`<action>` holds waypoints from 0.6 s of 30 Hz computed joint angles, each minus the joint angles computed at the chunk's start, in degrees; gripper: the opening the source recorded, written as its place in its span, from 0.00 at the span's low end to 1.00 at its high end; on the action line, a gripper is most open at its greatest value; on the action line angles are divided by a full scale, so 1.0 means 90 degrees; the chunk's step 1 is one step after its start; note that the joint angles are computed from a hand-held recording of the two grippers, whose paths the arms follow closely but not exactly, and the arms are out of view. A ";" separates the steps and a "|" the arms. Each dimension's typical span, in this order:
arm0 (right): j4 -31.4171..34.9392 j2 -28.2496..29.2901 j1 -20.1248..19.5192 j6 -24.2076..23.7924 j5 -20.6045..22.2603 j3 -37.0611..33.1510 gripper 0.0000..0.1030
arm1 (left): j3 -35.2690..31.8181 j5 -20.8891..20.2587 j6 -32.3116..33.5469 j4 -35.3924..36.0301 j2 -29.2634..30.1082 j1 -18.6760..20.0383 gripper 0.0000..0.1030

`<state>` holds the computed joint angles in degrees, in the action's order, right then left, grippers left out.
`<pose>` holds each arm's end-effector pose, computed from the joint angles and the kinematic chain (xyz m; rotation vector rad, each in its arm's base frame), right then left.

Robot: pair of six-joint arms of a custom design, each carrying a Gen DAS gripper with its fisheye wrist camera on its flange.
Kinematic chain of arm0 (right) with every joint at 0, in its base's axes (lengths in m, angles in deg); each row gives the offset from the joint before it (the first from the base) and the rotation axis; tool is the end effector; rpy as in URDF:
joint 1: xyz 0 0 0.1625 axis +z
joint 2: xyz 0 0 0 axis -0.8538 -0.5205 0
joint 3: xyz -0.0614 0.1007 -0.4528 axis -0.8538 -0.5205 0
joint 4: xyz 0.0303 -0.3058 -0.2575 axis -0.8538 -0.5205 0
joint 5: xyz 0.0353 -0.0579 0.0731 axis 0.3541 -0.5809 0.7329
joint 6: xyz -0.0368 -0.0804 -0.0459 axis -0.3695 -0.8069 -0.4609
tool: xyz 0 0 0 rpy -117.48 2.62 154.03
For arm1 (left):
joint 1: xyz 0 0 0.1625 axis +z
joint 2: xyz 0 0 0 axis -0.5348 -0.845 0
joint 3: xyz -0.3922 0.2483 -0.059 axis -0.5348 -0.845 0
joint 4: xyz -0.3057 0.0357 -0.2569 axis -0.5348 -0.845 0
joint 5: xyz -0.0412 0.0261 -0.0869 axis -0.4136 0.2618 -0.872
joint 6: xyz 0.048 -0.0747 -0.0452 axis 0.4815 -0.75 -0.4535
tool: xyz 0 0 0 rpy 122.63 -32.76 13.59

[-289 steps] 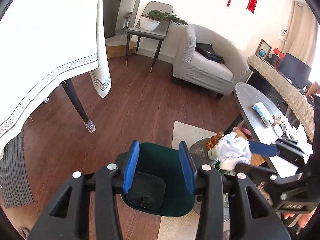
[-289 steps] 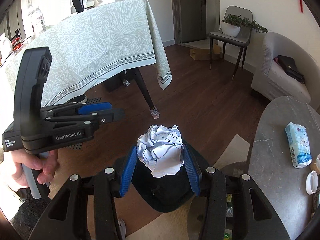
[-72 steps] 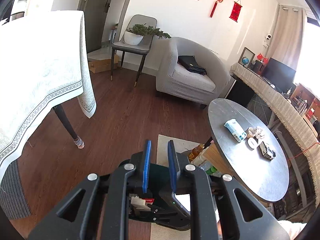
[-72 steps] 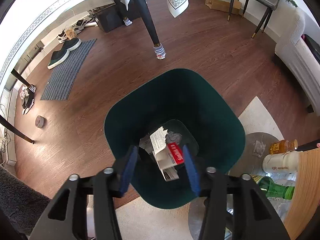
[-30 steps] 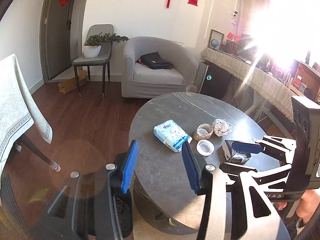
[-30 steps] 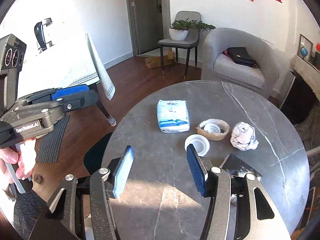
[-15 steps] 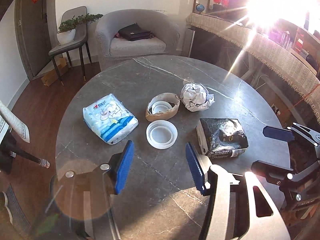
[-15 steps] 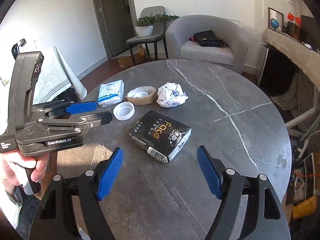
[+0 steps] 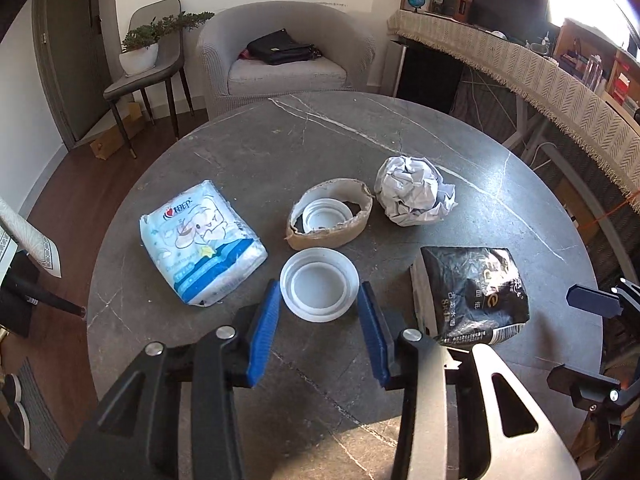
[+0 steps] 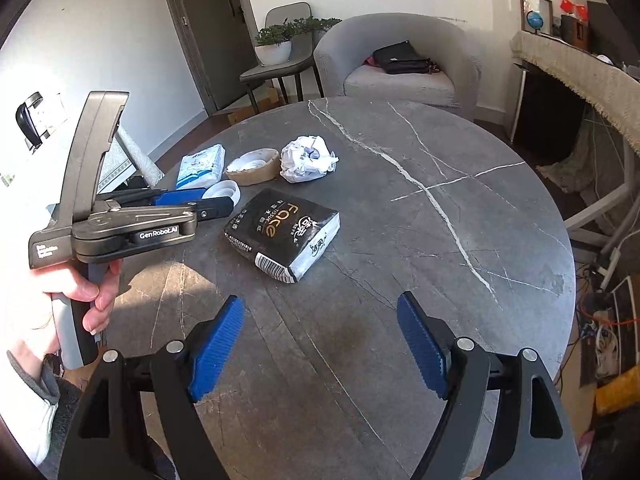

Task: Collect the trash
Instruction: 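Grasp the white plastic lid with the left gripper while the right gripper grasps the black Face tissue pack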

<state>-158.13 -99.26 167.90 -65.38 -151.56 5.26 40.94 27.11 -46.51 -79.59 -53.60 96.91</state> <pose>0.3707 -0.7543 0.0502 1.0032 -2.5374 0.5678 -0.1416 -0.7840 0.3079 0.2687 2.2756 -0.8337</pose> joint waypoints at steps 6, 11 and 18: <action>0.0131 0.0210 0.0062 0.0071 -0.0116 -0.0255 0.78 | 0.0065 -0.0055 0.0169 -0.0109 -0.0023 -0.0002 0.40; 0.0183 0.0441 0.0142 0.0190 -0.0124 -0.0534 0.81 | 0.0352 -0.0245 0.0160 -0.0409 -0.0270 -0.0036 0.40; 0.0321 0.0942 0.0317 0.0436 -0.0416 -0.1236 0.82 | 0.0755 -0.0409 0.0296 -0.0799 -0.0689 -0.0050 0.40</action>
